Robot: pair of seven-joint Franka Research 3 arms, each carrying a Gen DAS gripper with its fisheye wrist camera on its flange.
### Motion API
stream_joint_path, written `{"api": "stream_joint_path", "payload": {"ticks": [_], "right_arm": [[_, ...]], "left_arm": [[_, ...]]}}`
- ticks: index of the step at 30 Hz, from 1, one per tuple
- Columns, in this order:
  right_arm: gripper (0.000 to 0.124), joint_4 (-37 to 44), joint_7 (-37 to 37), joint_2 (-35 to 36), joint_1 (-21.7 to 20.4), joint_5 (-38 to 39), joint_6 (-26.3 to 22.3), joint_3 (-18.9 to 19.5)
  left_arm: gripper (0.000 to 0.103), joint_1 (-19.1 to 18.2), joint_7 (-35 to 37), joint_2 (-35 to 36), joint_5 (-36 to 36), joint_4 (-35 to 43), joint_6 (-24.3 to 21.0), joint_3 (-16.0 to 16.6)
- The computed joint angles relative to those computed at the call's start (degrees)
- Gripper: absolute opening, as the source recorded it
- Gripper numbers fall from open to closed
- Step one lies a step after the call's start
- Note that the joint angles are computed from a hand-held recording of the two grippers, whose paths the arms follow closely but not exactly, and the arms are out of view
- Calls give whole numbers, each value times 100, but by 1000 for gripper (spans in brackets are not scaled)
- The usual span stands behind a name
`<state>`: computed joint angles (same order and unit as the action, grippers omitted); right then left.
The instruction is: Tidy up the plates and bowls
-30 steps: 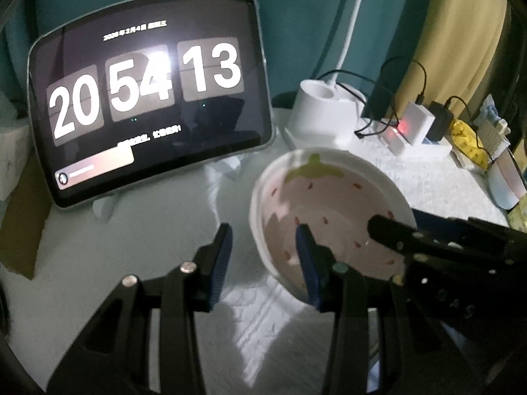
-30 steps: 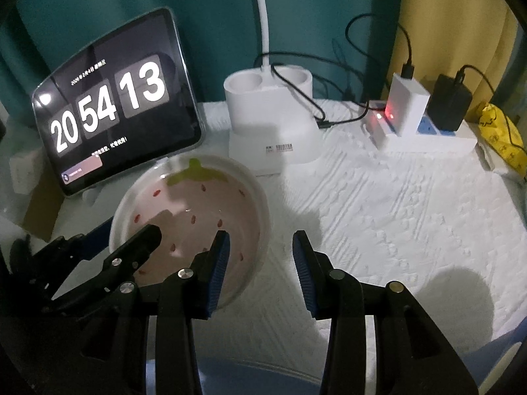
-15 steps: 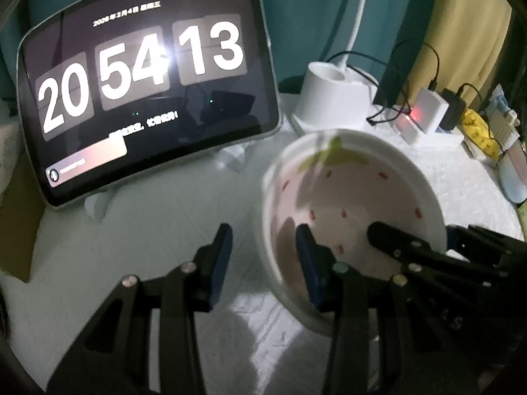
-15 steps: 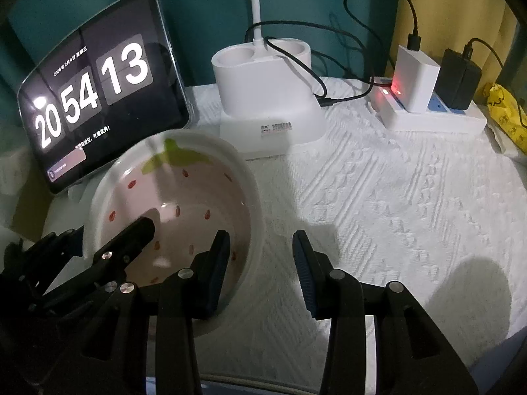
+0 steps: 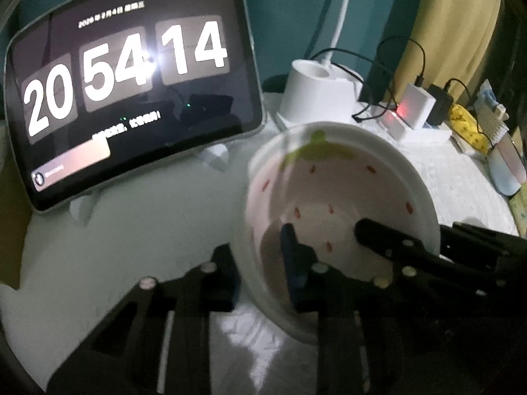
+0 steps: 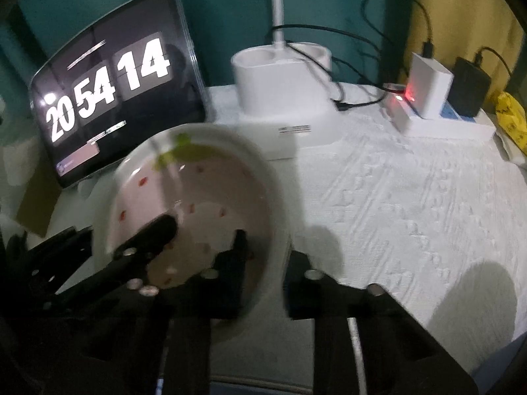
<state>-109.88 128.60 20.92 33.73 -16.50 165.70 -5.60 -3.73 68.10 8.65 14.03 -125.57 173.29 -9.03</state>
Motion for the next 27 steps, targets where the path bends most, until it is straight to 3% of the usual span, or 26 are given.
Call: {"api": "stream_joint_path", "payload": {"ticks": [14,27], "right_arm": [[17,-181,328,-202,136,-347,27,-115],[17,-431,838,-621,14,-926,26,7]], "left_arm": [[17,-58,-134,-234,183,-201,65,52],[17,-43,-79,-656,74,-560,324,16]]}}
